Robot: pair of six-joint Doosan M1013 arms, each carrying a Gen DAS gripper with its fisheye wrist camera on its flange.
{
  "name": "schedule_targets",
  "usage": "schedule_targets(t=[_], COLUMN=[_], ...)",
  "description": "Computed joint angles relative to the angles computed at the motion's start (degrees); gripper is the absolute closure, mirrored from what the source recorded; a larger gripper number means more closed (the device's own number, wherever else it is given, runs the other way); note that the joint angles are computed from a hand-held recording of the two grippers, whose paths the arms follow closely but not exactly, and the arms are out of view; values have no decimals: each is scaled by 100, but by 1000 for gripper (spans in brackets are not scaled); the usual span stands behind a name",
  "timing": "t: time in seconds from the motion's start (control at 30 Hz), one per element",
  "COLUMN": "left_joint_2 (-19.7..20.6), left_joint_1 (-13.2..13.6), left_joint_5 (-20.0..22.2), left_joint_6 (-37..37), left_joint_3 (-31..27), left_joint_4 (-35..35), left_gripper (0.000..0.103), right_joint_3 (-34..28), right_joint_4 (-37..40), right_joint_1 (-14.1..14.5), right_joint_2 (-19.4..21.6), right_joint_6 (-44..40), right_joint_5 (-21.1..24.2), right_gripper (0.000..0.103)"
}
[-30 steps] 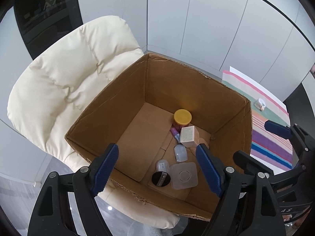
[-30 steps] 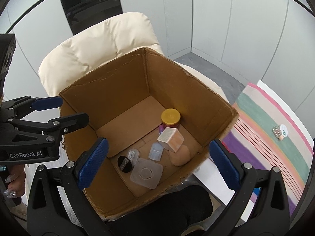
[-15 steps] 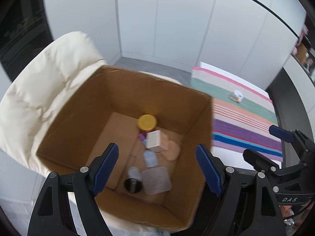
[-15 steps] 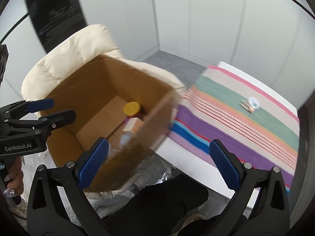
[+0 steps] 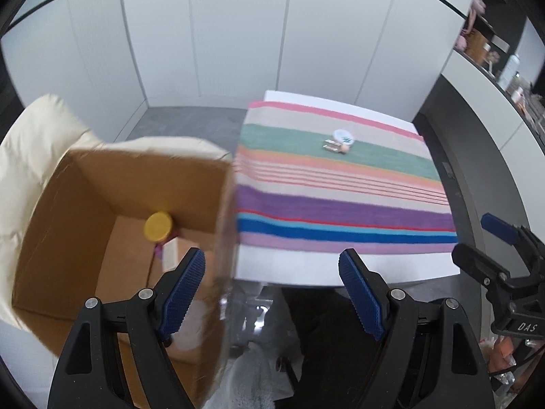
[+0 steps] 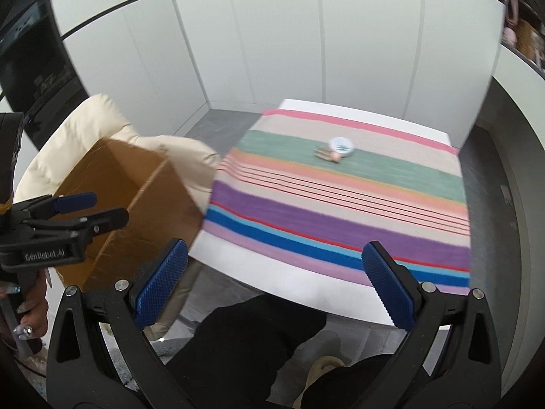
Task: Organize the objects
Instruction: 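Move both open tools from the box back to the white jar and bottle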
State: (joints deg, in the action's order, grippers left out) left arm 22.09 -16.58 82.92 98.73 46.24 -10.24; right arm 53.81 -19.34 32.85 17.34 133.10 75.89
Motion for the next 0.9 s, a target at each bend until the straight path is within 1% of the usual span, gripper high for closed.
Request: schedule_targets(t=[0.1, 0.27, 0.43, 0.53, 0.6, 0.73, 0.9], left_joint_2=[60, 115, 366, 616, 811, 1175, 1748], left_joint_1=[-99, -312, -509, -643, -746, -881, -1009], left_joint_5=[52, 69, 401, 587, 620, 617, 495], left_joint_6=[24, 120, 327, 338, 329, 394, 310], left_joint_3=[-78, -150, -468, -755, -969, -1343, -1846], left_joint_4=[-115, -81, -191, -166, -108, 99, 479], left_gripper=[21, 21, 21, 21, 21, 20, 20], right_joint_3=[272, 655, 894, 971, 1026, 1105, 1046], right_joint_4=[-49, -117, -153, -122, -87, 67, 216], right_joint_1=[-58, -154, -269, -365, -470, -742, -1081], right_joint_2=[-189, -460, -622, -649, -647, -587, -359], right_joint_6=[171, 416, 558, 551, 505, 330, 74], right_joint_5=[-51, -132, -162, -186, -214, -381, -406], right_gripper=[0, 0, 0, 0, 0, 0, 0])
